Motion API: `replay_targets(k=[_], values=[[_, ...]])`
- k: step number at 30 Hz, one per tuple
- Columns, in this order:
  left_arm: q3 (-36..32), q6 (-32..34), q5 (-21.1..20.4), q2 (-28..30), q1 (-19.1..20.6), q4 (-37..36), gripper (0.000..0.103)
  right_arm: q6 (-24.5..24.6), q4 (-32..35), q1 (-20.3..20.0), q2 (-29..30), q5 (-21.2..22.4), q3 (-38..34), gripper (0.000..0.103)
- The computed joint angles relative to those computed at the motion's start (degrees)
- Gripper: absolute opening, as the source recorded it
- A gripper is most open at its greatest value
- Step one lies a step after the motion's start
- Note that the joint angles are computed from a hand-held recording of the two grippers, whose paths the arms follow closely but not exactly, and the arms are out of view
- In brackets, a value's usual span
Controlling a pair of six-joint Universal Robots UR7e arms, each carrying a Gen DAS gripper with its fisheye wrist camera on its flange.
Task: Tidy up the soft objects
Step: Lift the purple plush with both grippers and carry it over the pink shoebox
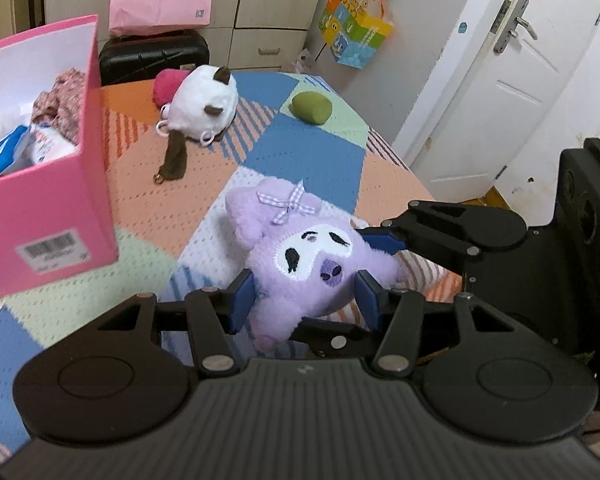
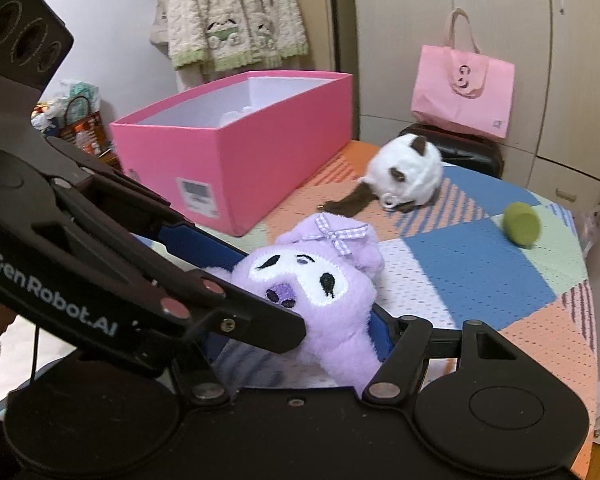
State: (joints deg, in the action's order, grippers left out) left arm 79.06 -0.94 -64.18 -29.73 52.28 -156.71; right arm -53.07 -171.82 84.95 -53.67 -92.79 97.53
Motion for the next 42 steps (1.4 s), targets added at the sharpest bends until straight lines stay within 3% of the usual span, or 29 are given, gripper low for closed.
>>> replay_targets(k=[12, 20, 25, 32, 35, 42], values=[[9.1, -5.1, 1.4, -9.0, -1.6, 3.1, 0.052, -1.4, 5.5, 4.5, -2.4, -1.9, 2.6, 0.072], [12.8, -8.7, 2.4, -14.7, -2.4, 4.6, 0.054, -1.6, 7.8, 7.6, -2.6, -0.1, 2.0, 0.073], [13.6, -7.3, 4.2, -16.7, -2.6, 1.9, 0.054, -2.7, 6.5, 9.6, -1.0, 0.8, -0.2, 0.073], [10.8, -2.7, 6.7, -16.7, -1.7, -1.7, 0.054, -1.9, 5.3, 11.9, 3.5, 1.2, -6.4, 0.073], [8.3, 2.3, 7.1, -15.0, -0.7, -4.4, 0.055, -1.3, 4.2, 12.4, 6.3, 0.0, -9.9, 0.074], [0.1, 6.3, 2.8, -11.2, 3.3, -2.8, 0.055, -0.6, 2.6, 13.3, 12.7, -3.3, -17.9, 0.074]])
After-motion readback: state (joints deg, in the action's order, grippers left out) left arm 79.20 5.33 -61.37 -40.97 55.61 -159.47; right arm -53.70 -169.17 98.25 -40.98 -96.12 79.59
